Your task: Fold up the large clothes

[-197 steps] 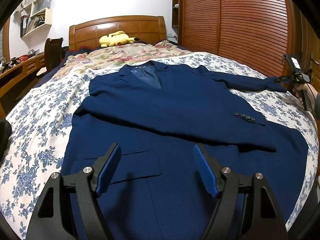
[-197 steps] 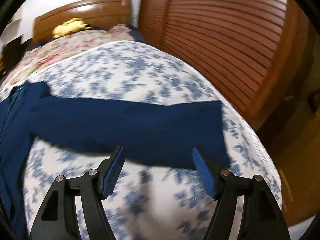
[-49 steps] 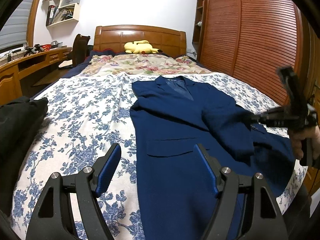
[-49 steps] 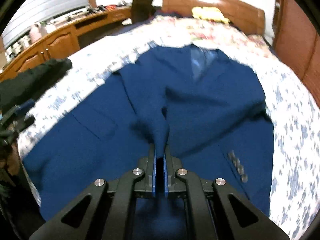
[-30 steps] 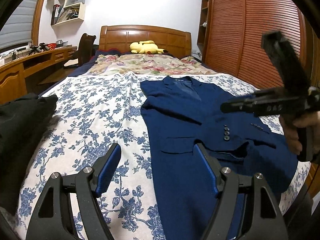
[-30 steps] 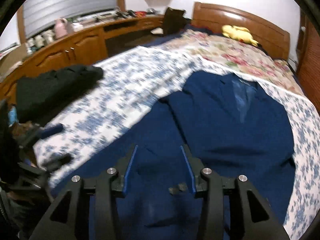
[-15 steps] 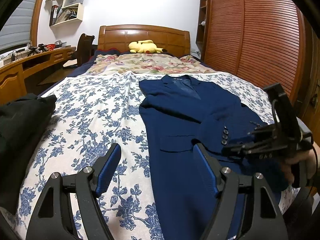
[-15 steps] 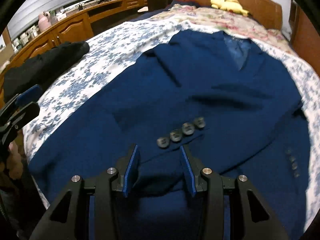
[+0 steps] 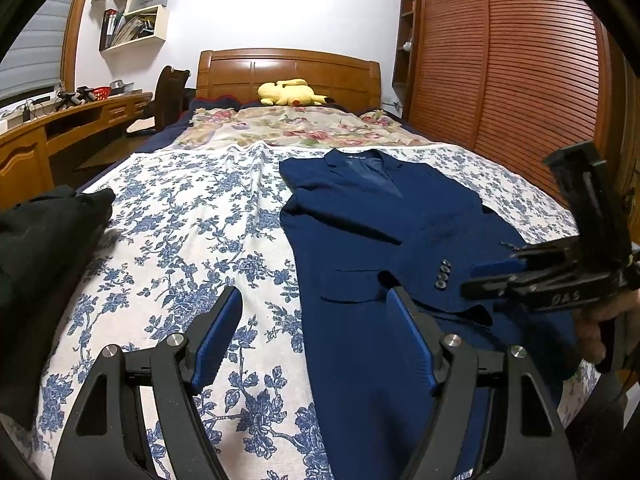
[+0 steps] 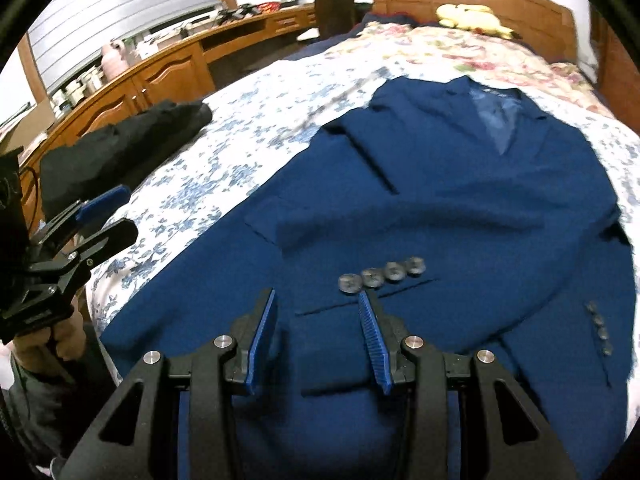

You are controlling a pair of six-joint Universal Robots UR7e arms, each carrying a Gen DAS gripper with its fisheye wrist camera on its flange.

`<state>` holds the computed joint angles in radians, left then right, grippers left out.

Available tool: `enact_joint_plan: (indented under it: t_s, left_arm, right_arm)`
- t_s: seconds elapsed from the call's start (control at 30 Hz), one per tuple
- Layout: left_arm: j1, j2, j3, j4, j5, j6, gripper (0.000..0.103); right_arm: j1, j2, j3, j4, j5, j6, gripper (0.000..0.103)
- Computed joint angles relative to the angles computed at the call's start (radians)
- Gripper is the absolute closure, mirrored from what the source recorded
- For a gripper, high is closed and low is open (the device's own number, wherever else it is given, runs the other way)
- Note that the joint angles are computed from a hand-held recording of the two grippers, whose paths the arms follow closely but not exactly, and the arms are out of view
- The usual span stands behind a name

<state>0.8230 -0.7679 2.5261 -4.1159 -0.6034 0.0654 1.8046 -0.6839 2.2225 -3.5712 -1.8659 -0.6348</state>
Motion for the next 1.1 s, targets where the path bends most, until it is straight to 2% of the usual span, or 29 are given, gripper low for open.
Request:
enact_joint_plan:
  t_s: [0.3,0.47,0.6,0.73,0.9,1.1]
  left_arm:
    - [-0.005,0.003,-0.001,0.019,-0.001,-0.001,0.028]
    - [-0.014,0.014,-0.006,0.034,0.001,-0.007,0.028]
    - [-0.022,0.026,-0.007,0.057,0.0,-0.024,0.028]
    - [-0.035,0.038,0.003,0.093,-0.009,-0.063,0.028]
    - [-0.069,0.05,0.037,0.142,-0.003,-0.153,0.028]
    - [-0.115,0.036,0.093,0.219,0.024,-0.289,0.028]
  right_arm:
    - [-0.056,-0.032,0.147,-0.305,-0.062,-0.07,0.059]
    - [-0.135,-0.036,0.244,-0.483,-0.081,-0.102,0.059]
    - [-0.23,-0.053,0.334,-0.624,-0.067,-0.143,0.059]
    - [-0.286,-0.07,0.374,-0.704,-0.063,-0.158,0.059]
    - [-0.353,-0.12,0.416,-0.737,-0.03,-0.173,0.059]
    - [-0.364,-0.12,0.45,-0.815,-0.045,-0.199,0.059]
